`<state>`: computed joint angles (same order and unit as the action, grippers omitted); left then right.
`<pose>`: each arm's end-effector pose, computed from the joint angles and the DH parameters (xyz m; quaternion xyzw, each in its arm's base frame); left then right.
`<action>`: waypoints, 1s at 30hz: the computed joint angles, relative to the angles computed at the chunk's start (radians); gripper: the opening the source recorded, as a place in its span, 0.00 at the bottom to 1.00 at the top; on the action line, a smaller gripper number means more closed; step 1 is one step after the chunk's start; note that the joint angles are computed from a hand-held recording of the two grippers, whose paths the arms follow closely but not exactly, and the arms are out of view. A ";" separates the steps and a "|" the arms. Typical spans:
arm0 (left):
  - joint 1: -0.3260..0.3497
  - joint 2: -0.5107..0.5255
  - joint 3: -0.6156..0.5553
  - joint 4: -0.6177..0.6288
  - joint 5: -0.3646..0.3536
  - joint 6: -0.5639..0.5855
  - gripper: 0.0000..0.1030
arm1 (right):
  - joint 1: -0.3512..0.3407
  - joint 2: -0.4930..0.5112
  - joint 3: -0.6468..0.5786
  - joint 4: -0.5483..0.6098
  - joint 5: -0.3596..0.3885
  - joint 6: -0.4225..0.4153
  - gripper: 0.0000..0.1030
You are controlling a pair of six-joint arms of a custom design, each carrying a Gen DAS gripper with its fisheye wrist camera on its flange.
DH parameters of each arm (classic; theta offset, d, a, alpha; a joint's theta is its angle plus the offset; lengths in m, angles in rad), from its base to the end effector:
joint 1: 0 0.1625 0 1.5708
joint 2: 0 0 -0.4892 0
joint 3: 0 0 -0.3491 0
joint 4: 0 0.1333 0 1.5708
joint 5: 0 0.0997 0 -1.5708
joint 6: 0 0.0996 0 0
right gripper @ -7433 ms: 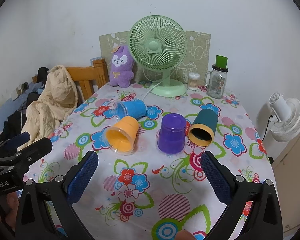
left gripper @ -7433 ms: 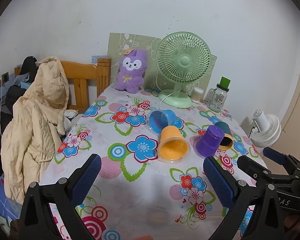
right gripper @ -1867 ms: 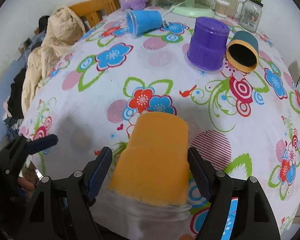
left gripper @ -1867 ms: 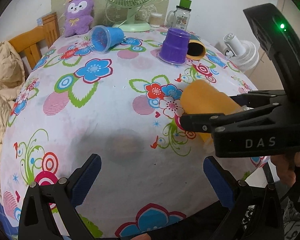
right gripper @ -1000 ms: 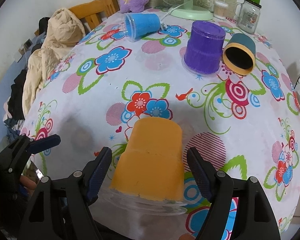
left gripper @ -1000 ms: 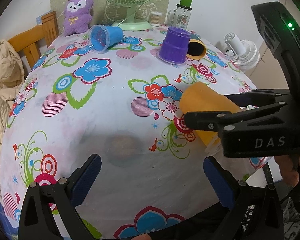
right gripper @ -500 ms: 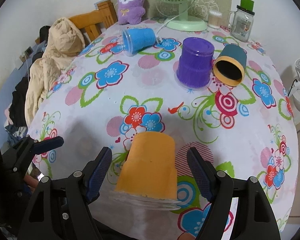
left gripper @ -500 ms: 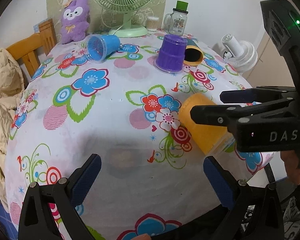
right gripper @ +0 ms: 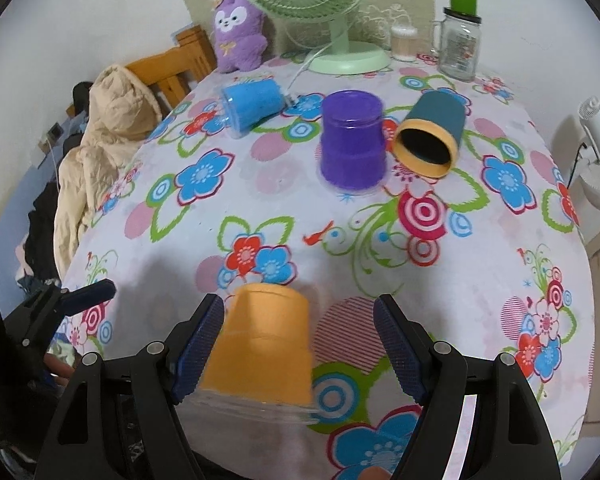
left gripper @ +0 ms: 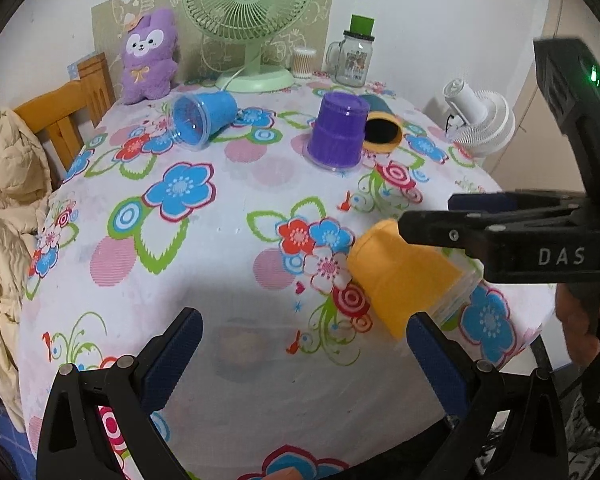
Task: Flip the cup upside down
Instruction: 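Close the left gripper on the orange cup while the right gripper releases it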
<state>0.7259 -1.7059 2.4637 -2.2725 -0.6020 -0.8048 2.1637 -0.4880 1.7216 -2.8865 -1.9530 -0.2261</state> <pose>-0.0695 -0.3497 0.3454 0.0308 0.8842 -0.3250 0.3341 0.4455 -0.4891 -0.0215 0.3834 -0.9030 0.0742 0.1793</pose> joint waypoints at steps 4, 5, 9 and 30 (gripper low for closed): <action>0.007 0.031 -0.022 -0.001 0.023 0.005 1.00 | -0.021 -0.009 0.002 -0.015 -0.014 -0.002 0.77; 0.010 0.040 -0.025 -0.029 0.024 0.021 1.00 | -0.025 -0.010 0.000 -0.014 -0.026 0.002 0.77; 0.024 0.067 -0.035 -0.115 0.019 0.061 1.00 | -0.051 -0.027 0.012 -0.036 -0.042 0.017 0.77; 0.190 0.244 -0.168 -0.195 -0.174 -0.062 1.00 | -0.156 -0.061 0.050 -0.083 -0.026 0.027 0.77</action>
<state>0.9159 -1.4621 2.2961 -2.4673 -0.7760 -0.8664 2.0078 -0.5488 1.7718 -2.9694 -1.9794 -0.1994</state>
